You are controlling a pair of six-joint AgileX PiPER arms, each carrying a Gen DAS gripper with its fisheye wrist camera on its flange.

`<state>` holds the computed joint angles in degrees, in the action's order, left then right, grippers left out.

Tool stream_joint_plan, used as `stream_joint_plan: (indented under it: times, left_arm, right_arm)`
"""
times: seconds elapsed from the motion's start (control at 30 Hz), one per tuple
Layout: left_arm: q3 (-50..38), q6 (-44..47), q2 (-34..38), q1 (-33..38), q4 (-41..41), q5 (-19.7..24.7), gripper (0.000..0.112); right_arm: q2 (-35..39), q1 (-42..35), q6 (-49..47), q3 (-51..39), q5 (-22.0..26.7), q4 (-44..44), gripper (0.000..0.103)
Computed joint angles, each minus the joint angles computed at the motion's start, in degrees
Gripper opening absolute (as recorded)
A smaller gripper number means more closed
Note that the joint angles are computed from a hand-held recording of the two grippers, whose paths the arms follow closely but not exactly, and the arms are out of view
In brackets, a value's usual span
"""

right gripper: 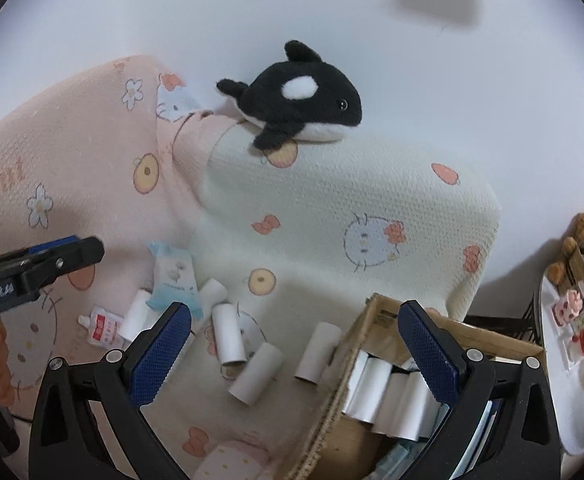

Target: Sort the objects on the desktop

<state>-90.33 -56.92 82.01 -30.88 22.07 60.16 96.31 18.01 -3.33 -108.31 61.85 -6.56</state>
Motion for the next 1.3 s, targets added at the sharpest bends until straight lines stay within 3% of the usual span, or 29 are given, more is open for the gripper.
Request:
stream_joint_plan:
  times: [0.23, 0.53, 0.7, 0.93, 1.3]
  left_arm:
    - [2.4, 2.4, -1.3, 1.2, -1.8, -2.1, 0.059]
    - [9.9, 4.3, -1.2, 8.9, -9.4, -7.1, 0.061]
    - [14.9, 8.6, -0.9, 14.1, -17.5, -11.9, 0.061]
    - [20.7, 25.0, 1.7, 20.3, -36.9, -18.7, 0.061]
    - [23.4, 41.6, 11.4, 21.0, -55.2, -21.5, 0.061]
  right_arm:
    - [0.3, 4.6, 9.3, 2.8, -1.1, -9.9, 0.103]
    - [5.3, 7.8, 7.6, 2.9, 0.8, -6.8, 0.103]
    - [9.2, 7.9, 5.5, 1.8, 3.0, -3.5, 0.103]
    - [14.3, 7.8, 4.1, 2.2, 4.7, 0.5, 0.103]
    - [20.4, 5.8, 7.3, 5.0, 4.1, 0.0, 0.103]
